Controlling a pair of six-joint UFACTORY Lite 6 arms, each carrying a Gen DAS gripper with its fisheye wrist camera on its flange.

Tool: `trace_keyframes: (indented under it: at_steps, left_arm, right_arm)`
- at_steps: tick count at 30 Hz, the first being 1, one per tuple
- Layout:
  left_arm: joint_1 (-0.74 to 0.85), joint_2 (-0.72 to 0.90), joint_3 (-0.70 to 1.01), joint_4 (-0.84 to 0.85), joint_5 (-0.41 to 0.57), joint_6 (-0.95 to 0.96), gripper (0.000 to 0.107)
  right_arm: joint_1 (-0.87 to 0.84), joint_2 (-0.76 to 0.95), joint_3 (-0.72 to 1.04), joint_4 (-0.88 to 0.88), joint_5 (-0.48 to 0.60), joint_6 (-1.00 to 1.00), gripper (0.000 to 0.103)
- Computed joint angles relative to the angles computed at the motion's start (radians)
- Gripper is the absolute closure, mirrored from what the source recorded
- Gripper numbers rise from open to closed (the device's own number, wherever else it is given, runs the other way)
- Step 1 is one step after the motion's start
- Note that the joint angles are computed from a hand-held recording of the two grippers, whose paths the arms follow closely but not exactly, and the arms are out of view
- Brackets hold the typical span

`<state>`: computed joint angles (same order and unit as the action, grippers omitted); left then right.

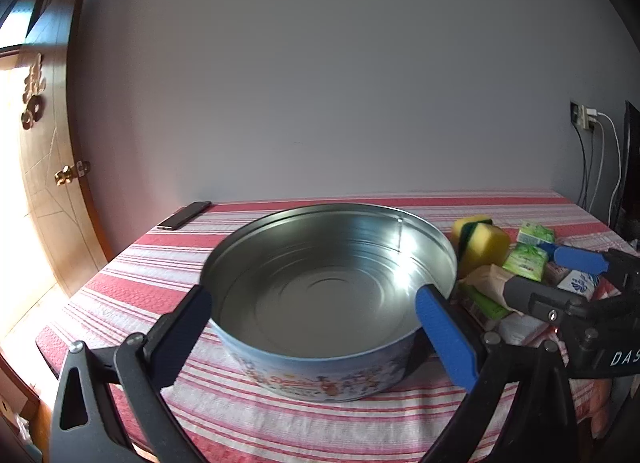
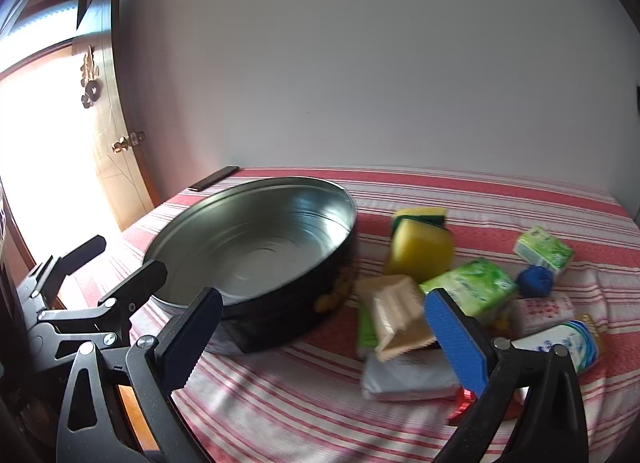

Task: Organize objects
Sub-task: 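Move both tools over the pile of items beside the tin basin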

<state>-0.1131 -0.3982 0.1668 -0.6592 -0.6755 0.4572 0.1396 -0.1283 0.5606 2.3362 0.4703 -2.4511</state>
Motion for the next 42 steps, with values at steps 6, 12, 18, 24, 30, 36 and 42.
trace_keyframes:
  at_steps: [6, 12, 18, 24, 30, 36, 42]
  left_arm:
    - [-0.148, 0.1, 0.05, -0.064, -0.065, 0.016, 0.004]
    - [-0.292, 0.206, 0.113, -0.127, -0.1, 0.053, 0.004]
    - [-0.397, 0.307, 0.177, -0.137, -0.122, 0.066, 0.004]
    - [-0.453, 0.428, 0.27, -0.126, -0.113, 0.072, 0.004]
    - [-0.447, 0.477, 0.308, -0.103, -0.104, 0.058, 0.004]
    - [-0.399, 0.488, 0.333, -0.02, -0.08, 0.014, 0.004]
    - [-0.384, 0.562, 0.405, 0.019, -0.058, 0.027, 0.004]
  right_arm:
    - [-0.282, 0.007, -0.045, -0.143, 0.097, 0.041, 0.001]
    - [-0.506, 0.114, 0.011, -0.247, 0.162, 0.071, 0.001]
    - [-0.525, 0.224, 0.069, -0.182, 0.099, -0.012, 0.001]
    - [-0.462, 0.28, 0.121, -0.044, -0.01, -0.093, 0.001]
    - [-0.381, 0.334, 0.193, 0.05, -0.121, -0.144, 0.001]
    - [-0.443, 0.312, 0.189, -0.104, -0.068, 0.024, 0.001]
    - [-0.494, 0.176, 0.069, -0.216, 0.086, 0.007, 0.001]
